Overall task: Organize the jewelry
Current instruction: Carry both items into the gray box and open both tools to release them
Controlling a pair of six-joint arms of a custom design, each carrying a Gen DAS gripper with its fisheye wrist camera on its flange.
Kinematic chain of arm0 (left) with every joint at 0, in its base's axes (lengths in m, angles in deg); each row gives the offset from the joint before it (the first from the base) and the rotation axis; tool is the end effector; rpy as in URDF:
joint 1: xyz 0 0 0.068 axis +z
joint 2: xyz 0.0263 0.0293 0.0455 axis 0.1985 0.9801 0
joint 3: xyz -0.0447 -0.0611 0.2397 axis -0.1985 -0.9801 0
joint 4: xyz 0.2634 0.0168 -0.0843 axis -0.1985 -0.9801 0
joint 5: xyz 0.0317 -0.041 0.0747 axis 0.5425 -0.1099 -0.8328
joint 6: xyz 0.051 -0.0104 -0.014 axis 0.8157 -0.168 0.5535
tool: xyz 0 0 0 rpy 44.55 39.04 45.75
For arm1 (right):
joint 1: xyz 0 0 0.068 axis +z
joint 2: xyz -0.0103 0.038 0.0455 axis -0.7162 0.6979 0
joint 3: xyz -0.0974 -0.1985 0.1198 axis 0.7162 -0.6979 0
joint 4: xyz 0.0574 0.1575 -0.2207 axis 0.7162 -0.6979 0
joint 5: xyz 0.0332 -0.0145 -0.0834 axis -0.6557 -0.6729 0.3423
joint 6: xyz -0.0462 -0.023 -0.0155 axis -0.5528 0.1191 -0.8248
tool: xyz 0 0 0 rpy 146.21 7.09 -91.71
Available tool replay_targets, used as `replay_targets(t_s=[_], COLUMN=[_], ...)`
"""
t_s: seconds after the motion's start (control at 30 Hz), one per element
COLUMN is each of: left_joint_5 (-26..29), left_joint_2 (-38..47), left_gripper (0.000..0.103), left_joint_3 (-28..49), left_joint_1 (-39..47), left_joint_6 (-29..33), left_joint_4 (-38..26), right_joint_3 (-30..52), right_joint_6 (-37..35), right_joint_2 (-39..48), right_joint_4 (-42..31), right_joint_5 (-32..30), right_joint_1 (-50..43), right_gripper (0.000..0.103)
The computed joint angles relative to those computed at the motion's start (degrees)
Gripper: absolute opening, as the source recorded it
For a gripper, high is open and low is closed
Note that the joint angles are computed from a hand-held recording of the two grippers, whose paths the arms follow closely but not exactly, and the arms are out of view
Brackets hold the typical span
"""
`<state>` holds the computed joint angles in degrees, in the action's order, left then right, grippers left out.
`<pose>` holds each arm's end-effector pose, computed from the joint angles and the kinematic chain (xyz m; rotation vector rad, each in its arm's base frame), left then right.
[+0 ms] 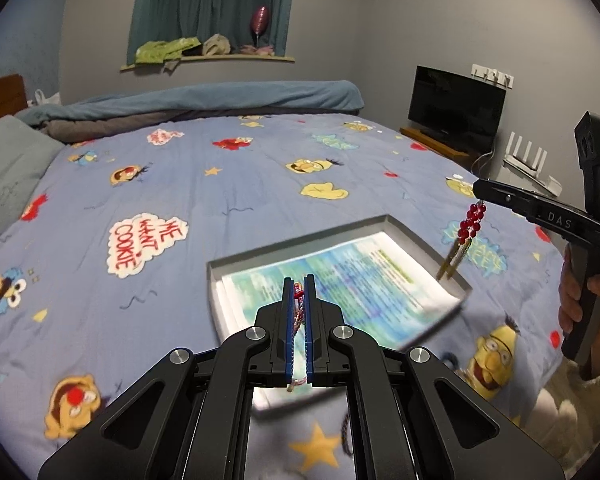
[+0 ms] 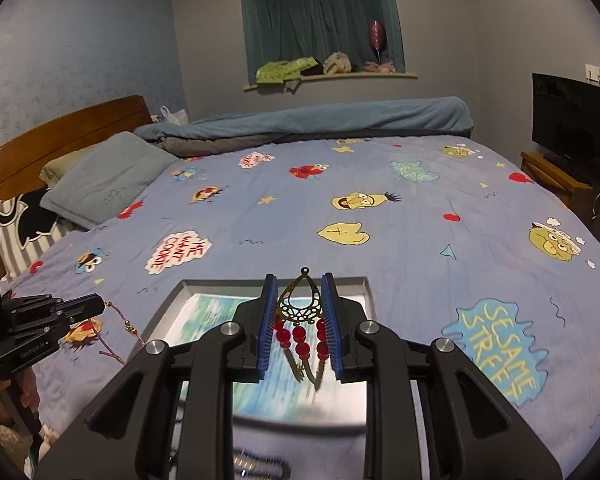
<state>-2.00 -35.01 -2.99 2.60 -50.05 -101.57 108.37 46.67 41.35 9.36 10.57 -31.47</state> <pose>0.2037 -0.0305 0.2910 -0.0266 2.2012 -0.1421 0.2823 0.0832 0.3372 -0.5076 2.0988 0.4516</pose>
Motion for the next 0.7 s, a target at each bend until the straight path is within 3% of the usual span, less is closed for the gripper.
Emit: replay_targets(t_s=[0.2, 0.47, 0.7], left_joint_5=[4.91, 3.47, 2.23], left_joint_2=[13.05, 28.54, 38.03], left_gripper=[0.005, 0.005, 0.005], left_joint_3=[3.09, 7.33, 12.75], left_joint_1=[4.75, 7.09, 8.77], left_joint_6=[1.00, 4.32, 5.92], left_joint_4=[5.52, 10.08, 10.38], right_joint_3=[5.32, 13.18, 22.32], right_joint_6=[0.41, 2.56, 3.13], right_joint_2=[11.85, 27.14, 37.10], right_joint_4=[1.91, 0.91, -3.98], right_joint_5=[4.96, 7.75, 12.83], right_joint_1=[2.56, 3.70, 5.03], right_gripper=[0.023, 0.023, 0.023])
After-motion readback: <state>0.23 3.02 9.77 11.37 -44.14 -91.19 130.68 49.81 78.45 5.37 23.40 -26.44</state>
